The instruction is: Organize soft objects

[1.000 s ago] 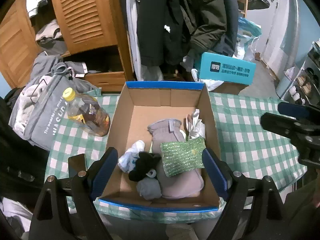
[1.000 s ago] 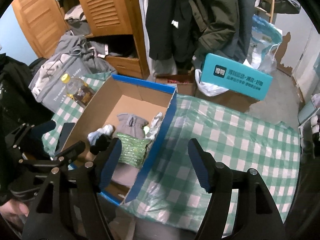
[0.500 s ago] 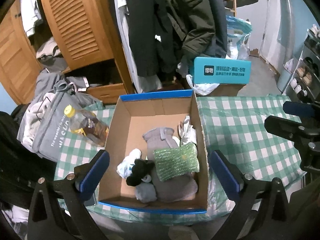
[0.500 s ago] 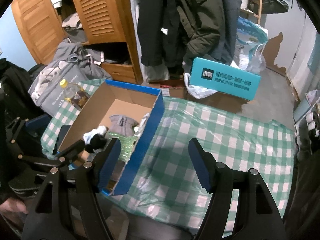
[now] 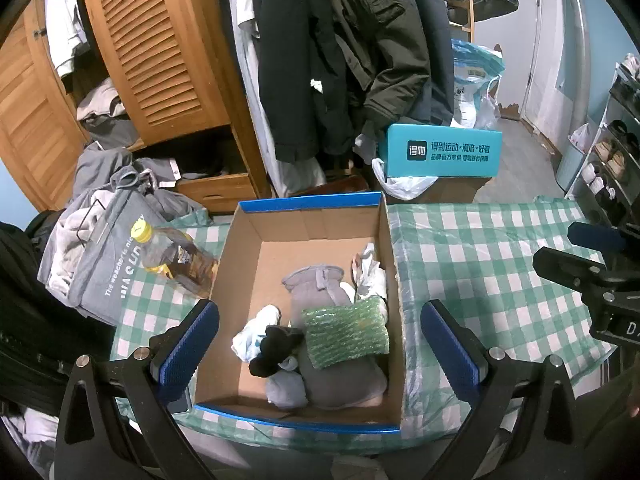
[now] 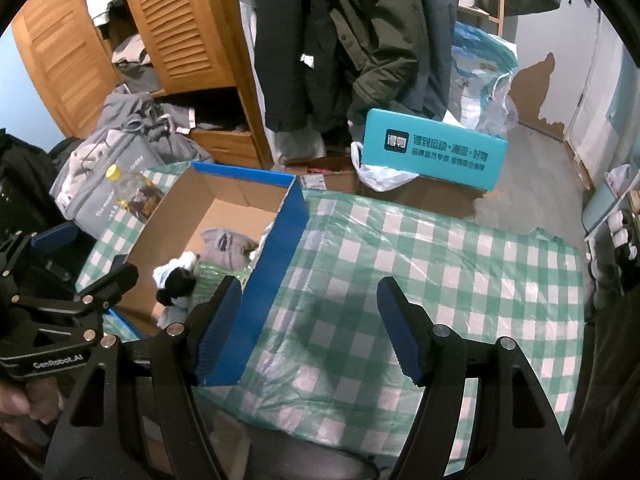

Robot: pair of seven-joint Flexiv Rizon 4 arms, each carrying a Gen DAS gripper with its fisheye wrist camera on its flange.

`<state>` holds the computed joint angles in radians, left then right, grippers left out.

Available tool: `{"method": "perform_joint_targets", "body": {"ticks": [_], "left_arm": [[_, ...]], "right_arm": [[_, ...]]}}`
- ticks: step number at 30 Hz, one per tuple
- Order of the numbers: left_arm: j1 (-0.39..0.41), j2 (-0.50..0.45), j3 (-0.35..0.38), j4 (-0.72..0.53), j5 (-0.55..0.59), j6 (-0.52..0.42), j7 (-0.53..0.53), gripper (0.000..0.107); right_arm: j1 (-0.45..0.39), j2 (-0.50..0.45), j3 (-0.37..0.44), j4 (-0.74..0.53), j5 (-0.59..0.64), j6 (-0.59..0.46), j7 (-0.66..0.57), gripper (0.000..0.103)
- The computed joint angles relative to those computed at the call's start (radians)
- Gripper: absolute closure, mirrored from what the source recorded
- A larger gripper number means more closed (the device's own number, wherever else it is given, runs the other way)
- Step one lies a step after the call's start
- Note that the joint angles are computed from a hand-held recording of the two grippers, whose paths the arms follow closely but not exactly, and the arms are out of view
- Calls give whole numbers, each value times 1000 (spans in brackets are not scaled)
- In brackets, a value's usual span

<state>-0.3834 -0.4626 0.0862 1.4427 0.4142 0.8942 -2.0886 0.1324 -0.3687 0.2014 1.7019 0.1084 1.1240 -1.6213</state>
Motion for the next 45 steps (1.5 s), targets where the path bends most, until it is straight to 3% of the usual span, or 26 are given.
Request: {"method": "perform_joint_targets", "body": {"ticks": [45], "left_arm": [[1, 9, -2, 8, 13, -7, -11, 5]], "right_arm": [[1, -3, -1, -3, 0, -4, 3, 33]]}}
